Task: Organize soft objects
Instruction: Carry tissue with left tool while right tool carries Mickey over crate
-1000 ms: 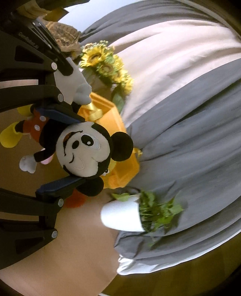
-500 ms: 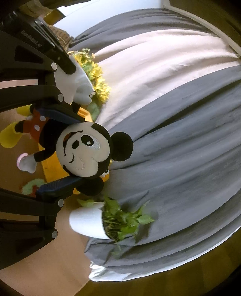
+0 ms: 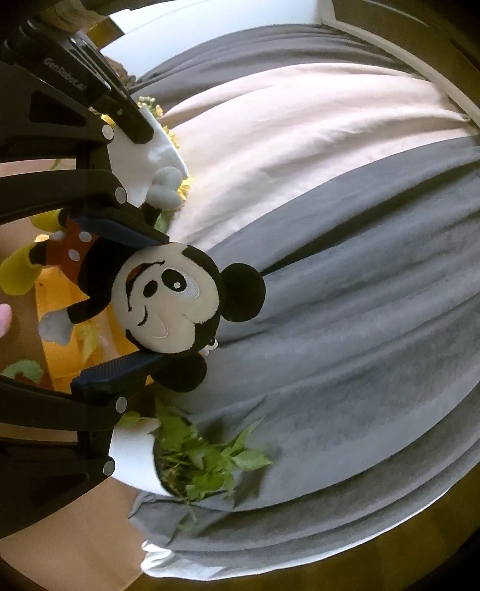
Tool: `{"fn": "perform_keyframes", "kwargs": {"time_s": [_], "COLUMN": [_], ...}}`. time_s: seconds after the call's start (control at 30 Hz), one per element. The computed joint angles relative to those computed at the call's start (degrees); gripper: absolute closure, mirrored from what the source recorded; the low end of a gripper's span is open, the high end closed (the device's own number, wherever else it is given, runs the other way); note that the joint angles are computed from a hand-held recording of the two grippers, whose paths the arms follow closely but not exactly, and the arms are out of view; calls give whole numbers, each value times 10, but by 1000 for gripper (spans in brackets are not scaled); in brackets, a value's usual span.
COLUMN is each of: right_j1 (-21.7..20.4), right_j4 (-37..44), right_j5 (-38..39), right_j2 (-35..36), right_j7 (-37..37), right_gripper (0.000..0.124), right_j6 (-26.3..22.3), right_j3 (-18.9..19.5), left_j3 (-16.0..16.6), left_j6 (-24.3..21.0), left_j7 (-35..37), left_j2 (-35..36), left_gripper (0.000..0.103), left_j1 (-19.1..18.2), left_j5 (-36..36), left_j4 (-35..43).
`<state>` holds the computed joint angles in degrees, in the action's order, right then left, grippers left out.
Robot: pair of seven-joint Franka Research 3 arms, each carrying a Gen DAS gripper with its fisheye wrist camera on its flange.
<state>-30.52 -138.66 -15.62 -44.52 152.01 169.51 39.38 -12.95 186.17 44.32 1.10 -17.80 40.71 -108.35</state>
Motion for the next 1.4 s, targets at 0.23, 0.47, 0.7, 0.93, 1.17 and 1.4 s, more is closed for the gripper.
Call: {"fn": "perform_keyframes", "kwargs": {"time_s": [0.23, 0.47, 0.7, 0.93, 1.17, 1.4], "right_j1": [-52, -95, -159, -229, -262, -233], "right_j4": [39, 72, 96, 129, 153, 173], "right_j5": [-16, -32, -46, -66, -120, -167], "right_j2": [49, 100, 138, 185, 241, 314], "right_j7": [-2, -4, 11, 26, 57, 68], "right_gripper": [67, 67, 67, 67, 67, 67], "right_j6": [27, 45, 66, 63, 39, 4], "right_j3": [30, 56, 99, 161, 199, 190], "left_j3": [32, 38, 34, 15, 0, 2], "left_j6": [-18, -37, -66, -98, -138, -175], "left_j7": [-42, -8, 53, 124, 190, 223], "left_j2": [43, 80, 131, 183, 231, 264], "left_gripper": [97, 97, 97, 97, 97, 97], "left_j1": [-27, -36, -43, -40, -39, -46], "left_j5": [47, 14, -35, -102, -162, -194], "left_j4": [57, 97, 152, 203, 246, 273]}}
